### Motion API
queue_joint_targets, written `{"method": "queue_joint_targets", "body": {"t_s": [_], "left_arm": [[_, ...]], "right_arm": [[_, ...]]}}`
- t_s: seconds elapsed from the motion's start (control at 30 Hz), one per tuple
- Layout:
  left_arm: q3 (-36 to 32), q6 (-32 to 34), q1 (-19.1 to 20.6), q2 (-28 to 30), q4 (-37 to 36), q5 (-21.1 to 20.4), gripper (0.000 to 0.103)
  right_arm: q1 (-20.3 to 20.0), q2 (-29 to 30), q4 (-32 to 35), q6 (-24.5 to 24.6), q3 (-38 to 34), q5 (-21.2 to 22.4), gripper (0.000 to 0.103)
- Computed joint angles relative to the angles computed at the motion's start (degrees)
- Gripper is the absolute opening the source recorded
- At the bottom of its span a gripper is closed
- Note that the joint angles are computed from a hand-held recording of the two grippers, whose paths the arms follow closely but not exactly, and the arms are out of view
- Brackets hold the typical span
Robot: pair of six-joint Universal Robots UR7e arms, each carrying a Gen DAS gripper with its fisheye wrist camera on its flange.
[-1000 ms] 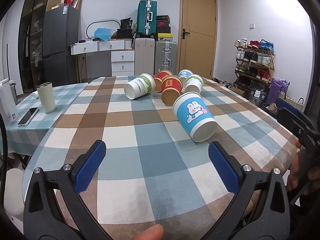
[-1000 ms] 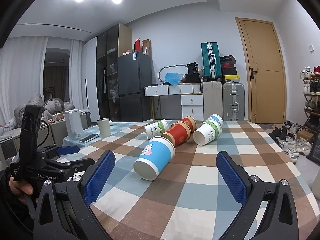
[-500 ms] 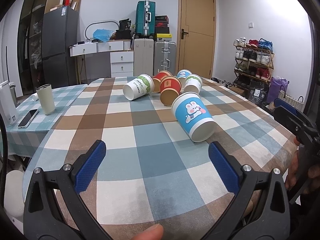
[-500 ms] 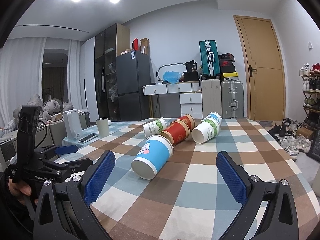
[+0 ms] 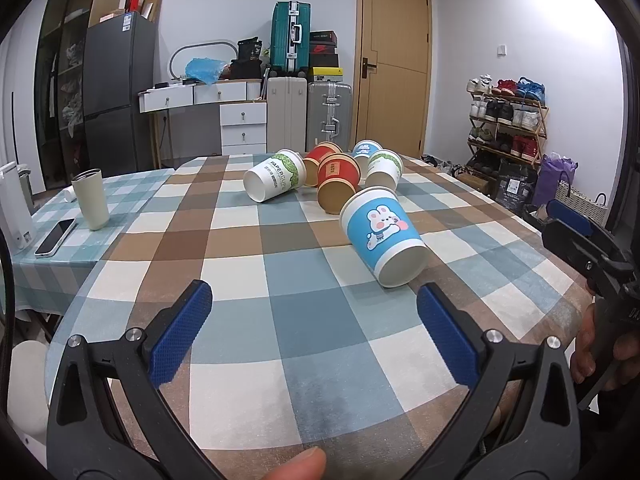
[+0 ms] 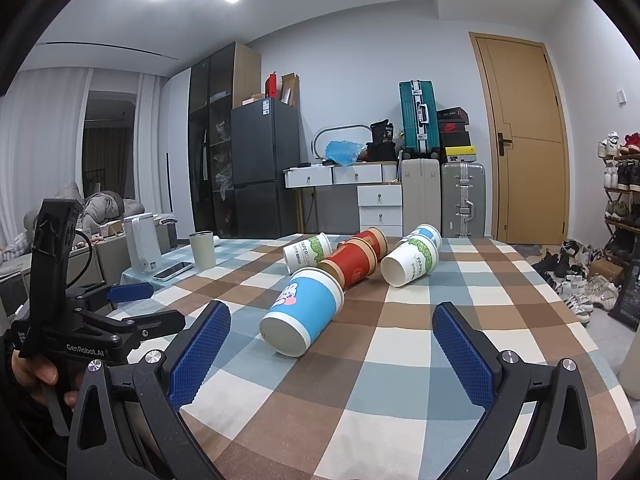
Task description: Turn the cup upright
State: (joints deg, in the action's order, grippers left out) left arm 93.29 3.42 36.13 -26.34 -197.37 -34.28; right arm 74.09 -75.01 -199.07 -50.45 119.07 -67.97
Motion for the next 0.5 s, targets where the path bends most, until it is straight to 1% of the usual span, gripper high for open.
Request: {"method": "queue_joint_targets", "body": {"t_s": [0.5], "left_arm": [[-0.3,0.0,-0.2,0.1,0.2,0.0,0.102]], "right_arm": [[0.0,0.0,0.4,-0.2,-0.2,0.1,0.103]]}}
